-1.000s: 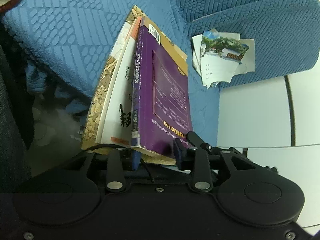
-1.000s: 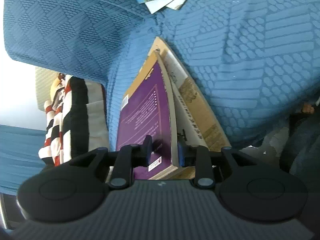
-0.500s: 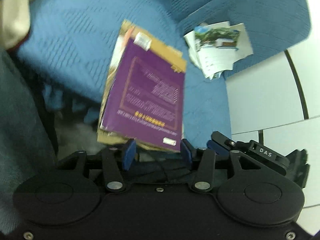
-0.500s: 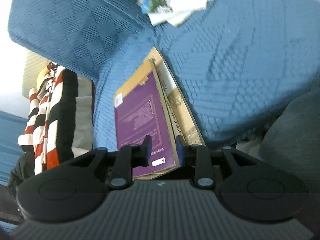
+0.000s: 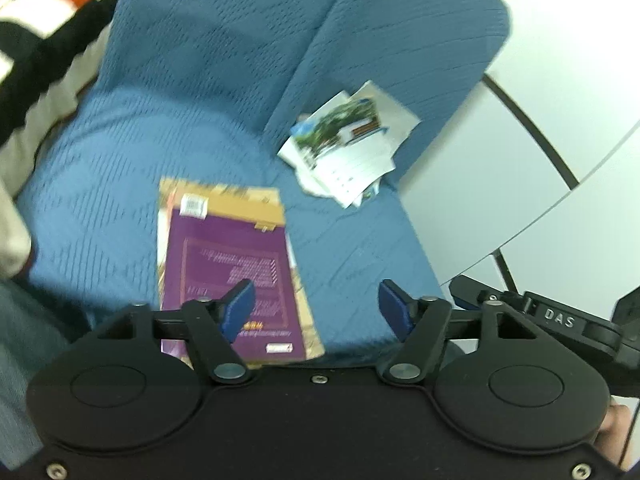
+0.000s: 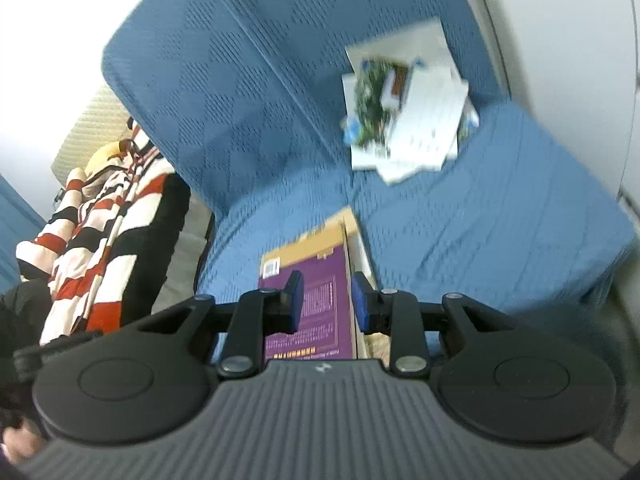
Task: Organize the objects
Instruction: 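Withdraw the open left tool from the book stack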
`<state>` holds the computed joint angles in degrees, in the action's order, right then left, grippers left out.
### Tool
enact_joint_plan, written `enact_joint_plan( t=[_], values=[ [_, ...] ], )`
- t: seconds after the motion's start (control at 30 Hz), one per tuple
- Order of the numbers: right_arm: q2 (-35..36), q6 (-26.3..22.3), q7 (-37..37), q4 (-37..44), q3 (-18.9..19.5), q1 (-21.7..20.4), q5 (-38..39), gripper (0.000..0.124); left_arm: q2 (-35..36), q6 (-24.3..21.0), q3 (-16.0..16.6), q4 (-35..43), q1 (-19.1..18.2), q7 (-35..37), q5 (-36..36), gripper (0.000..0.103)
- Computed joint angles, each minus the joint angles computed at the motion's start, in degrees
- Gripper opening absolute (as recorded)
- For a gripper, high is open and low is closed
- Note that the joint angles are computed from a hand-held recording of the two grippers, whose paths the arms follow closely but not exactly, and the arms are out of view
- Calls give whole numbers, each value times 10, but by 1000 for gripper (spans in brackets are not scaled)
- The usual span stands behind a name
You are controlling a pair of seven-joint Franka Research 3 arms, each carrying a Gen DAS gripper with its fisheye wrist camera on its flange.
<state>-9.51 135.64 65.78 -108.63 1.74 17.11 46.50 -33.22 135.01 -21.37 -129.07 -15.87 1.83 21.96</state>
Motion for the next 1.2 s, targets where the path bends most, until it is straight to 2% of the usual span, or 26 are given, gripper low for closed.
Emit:
enact_joint_plan(
  t=[0.07, 0.17, 0.27, 0.33, 0.6, 0.7, 0.73, 0.77, 0.83, 1.03, 1.2],
  values=[
    [-21, 22, -15, -17, 0, 2, 5, 30, 8, -9, -10, 19, 6, 4, 16, 77],
    [-48, 53, -26, -40, 0, 5, 1, 30, 18, -13, -20, 40, 10, 6, 36, 80],
    [-68, 67, -31, -61, -2, 11, -5, 30, 23, -19, -25, 54, 10, 4, 49, 87],
    [-81, 81, -23, -77, 0, 13, -15, 30, 25, -16, -24, 57, 7, 2, 50, 100],
    [-107, 160, 5, -124, 8, 26, -58, 34, 33, -33, -36, 78, 7, 0, 80, 102],
    [-106, 181, 13, -130, 10, 28, -76, 49, 36, -36, -37, 82, 9, -2, 89, 102],
    [-106, 189, 15, -132, 9, 31, -79, 60, 37, -37, -37, 84, 10, -3, 92, 102],
    [-105, 197, 11, -133, 5, 36, -74, 77, 37, -32, -36, 82, 10, -5, 95, 102],
    [-103, 212, 18, -136, 7, 37, -79, 89, 35, -23, -34, 78, 13, -10, 103, 102],
    [-92, 213, 52, -134, 10, 32, -119, 90, 39, -9, -36, 71, 23, -22, 123, 102],
    [-78, 235, 69, -136, 18, 26, -148, 90, 59, -3, -38, 73, 31, -30, 144, 102]
  ],
)
